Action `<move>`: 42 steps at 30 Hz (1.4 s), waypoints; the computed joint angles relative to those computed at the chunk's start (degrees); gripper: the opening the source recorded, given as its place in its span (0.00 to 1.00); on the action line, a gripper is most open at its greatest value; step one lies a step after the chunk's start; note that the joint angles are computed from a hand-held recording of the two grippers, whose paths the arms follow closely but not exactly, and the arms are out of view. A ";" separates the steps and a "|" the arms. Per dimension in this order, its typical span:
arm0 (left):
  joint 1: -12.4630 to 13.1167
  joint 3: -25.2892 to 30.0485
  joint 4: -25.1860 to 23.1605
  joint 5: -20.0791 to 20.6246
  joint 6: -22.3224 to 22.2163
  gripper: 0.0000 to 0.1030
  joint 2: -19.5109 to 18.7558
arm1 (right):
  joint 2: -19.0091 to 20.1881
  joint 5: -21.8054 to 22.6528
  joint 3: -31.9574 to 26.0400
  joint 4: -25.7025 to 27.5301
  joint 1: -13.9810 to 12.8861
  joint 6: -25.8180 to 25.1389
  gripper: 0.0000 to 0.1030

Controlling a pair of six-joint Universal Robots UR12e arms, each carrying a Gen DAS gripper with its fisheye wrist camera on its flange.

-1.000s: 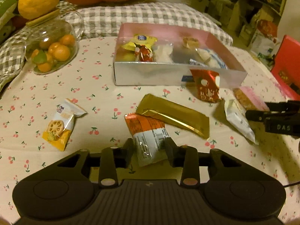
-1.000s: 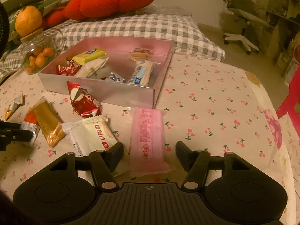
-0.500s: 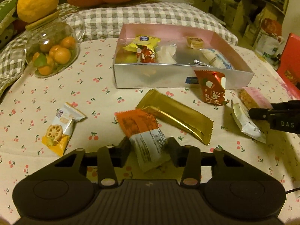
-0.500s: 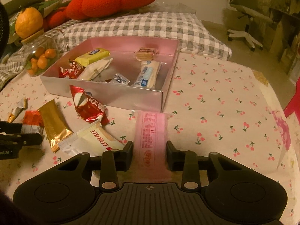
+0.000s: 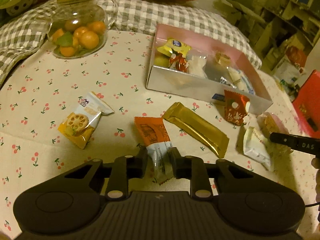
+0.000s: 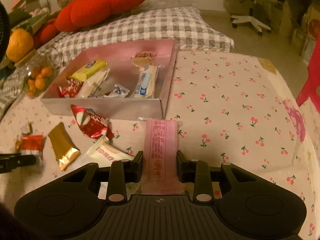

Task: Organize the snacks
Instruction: 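Carry the orange candy and pink bar with both grippers over the box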

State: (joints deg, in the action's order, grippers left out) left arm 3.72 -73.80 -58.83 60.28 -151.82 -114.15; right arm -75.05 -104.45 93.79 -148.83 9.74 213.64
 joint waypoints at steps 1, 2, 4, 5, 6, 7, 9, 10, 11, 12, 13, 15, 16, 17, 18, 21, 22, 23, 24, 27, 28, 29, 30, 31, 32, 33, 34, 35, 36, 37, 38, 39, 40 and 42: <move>0.05 0.08 -0.11 -0.09 0.05 0.19 0.03 | -0.13 0.27 0.02 -0.06 -0.04 0.43 0.30; 0.14 0.12 -0.31 -0.23 0.08 0.18 0.05 | -0.23 0.47 0.01 -0.08 -0.06 0.73 0.30; 0.33 0.26 -0.74 -0.57 -0.24 0.17 0.00 | -0.39 0.74 -0.02 -0.04 -0.09 1.31 0.30; 0.42 0.53 -1.22 -0.95 -0.25 0.16 -0.12 | -0.47 0.97 -0.01 -0.03 -0.12 1.67 0.30; 0.57 0.65 -1.58 -1.43 -0.15 0.15 -0.16 | -0.56 1.29 0.03 -0.08 -0.19 2.04 0.30; 0.71 0.78 -1.83 -1.77 -0.14 0.14 -0.21 | -0.69 1.62 0.10 -0.17 -0.26 2.40 0.30; 1.13 1.16 -2.76 -3.03 -0.04 0.08 -0.32 | -0.90 2.03 0.19 -0.37 -0.32 3.08 0.30; 1.34 1.36 -3.34 -3.68 -0.25 0.08 -0.36 | -1.00 2.24 0.24 -0.52 -0.37 3.32 0.30; 1.51 1.49 -3.69 -3.98 -0.40 0.08 -0.37 | -1.10 2.43 0.29 -0.72 -0.41 3.61 0.30; 1.63 1.55 -3.79 -4.12 -0.50 0.08 -0.38 | -1.22 2.69 0.35 -0.92 -0.46 3.88 0.30; 1.74 1.72 -3.98 -4.21 -0.70 0.08 -0.46 | -1.33 2.91 0.41 -1.15 -0.50 4.07 0.30; 1.99 2.21 -4.90 -4.54 -1.25 0.08 -0.69 | -1.49 3.03 0.46 -1.56 -0.50 4.27 0.30; 2.09 2.45 -5.34 -4.71 -1.75 0.08 -0.81 | -1.53 2.99 0.44 -1.66 -0.46 4.33 0.30; 2.14 2.57 -5.44 -4.82 -2.23 0.08 -0.90 | -1.58 3.04 0.42 -1.82 -0.44 4.41 0.30; 2.18 2.55 -5.25 -4.89 -2.46 0.08 -0.88 | -1.64 3.16 0.42 -2.00 -0.43 4.57 0.30; 2.29 2.44 -4.64 -5.67 -2.89 0.08 -0.69 | -1.75 3.94 0.39 -2.71 -0.50 4.74 0.30; 2.31 2.46 -4.48 -6.09 -3.09 0.08 -0.65 | -1.74 4.04 0.31 -2.92 -0.48 4.74 0.30; 2.28 2.45 -4.17 -6.45 -3.30 0.08 -0.62 | -1.70 4.08 0.19 -3.11 -0.45 4.72 0.30; 2.22 2.48 -3.95 -6.68 -3.49 0.08 -0.62 | -1.63 4.15 0.06 -3.26 -0.44 4.81 0.30; 2.11 2.81 -3.69 -7.19 -4.57 0.08 -0.79 | -1.41 4.42 -0.33 -3.70 -0.43 5.32 0.30; 2.06 2.96 -3.58 -7.36 -5.06 0.08 -0.88 | -1.30 4.54 -0.52 -3.87 -0.43 5.45 0.30; 2.00 3.08 -3.42 -7.52 -5.45 0.08 -0.95 | -1.20 4.55 -0.72 -4.05 -0.43 5.56 0.30; 1.93 3.19 -3.13 -7.67 -5.88 0.08 -1.03 | -1.07 4.56 -0.93 -4.19 -0.43 5.65 0.30; 1.90 3.28 -2.90 -7.86 -6.27 0.08 -1.11 | -0.98 4.57 -1.09 -4.32 -0.44 5.78 0.30; 1.86 3.42 -2.67 -8.14 -6.79 0.08 -1.20 | -0.82 4.57 -1.35 -4.51 -0.46 6.00 0.30; 1.78 3.59 -2.41 -8.42 -7.29 0.08 -1.31 | -0.70 4.59 -1.56 -4.62 -0.46 6.23 0.30; 1.68 3.75 -2.13 -8.61 -7.70 0.08 -1.42 | -0.53 4.64 -1.81 -4.76 -0.47 6.47 0.30; 1.56 3.91 -1.81 -8.87 -8.12 0.08 -1.51 | -0.33 4.67 -2.11 -4.91 -0.50 6.73 0.30; 1.41 4.06 -1.42 -9.11 -8.53 0.08 -1.62 | -0.09 4.73 -2.47 -5.08 -0.53 6.99 0.30; 1.27 4.16 -0.97 -9.26 -8.97 0.08 -1.70 | 0.13 4.75 -2.79 -5.24 -0.54 7.21 0.30; 1.11 4.27 -0.51 -9.47 -9.46 0.08 -1.81 | 0.36 4.82 -3.11 -5.41 -0.56 7.38 0.30; 0.93 4.42 -0.11 -9.69 -10.05 0.08 -1.94 | 0.65 4.94 -3.52 -5.64 -0.59 7.59 0.30; 0.77 4.57 0.14 -9.90 -10.53 0.08 -2.07 | 0.88 5.04 -3.82 -5.81 -0.61 7.73 0.30; 0.38 4.96 0.68 -10.38 -11.59 0.08 -2.41 | 1.47 5.12 -4.56 -6.06 -0.64 8.09 0.30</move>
State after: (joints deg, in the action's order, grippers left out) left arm 4.11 -68.84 -58.15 49.90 -163.41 -116.56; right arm -73.58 -99.32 89.23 -154.89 9.09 221.73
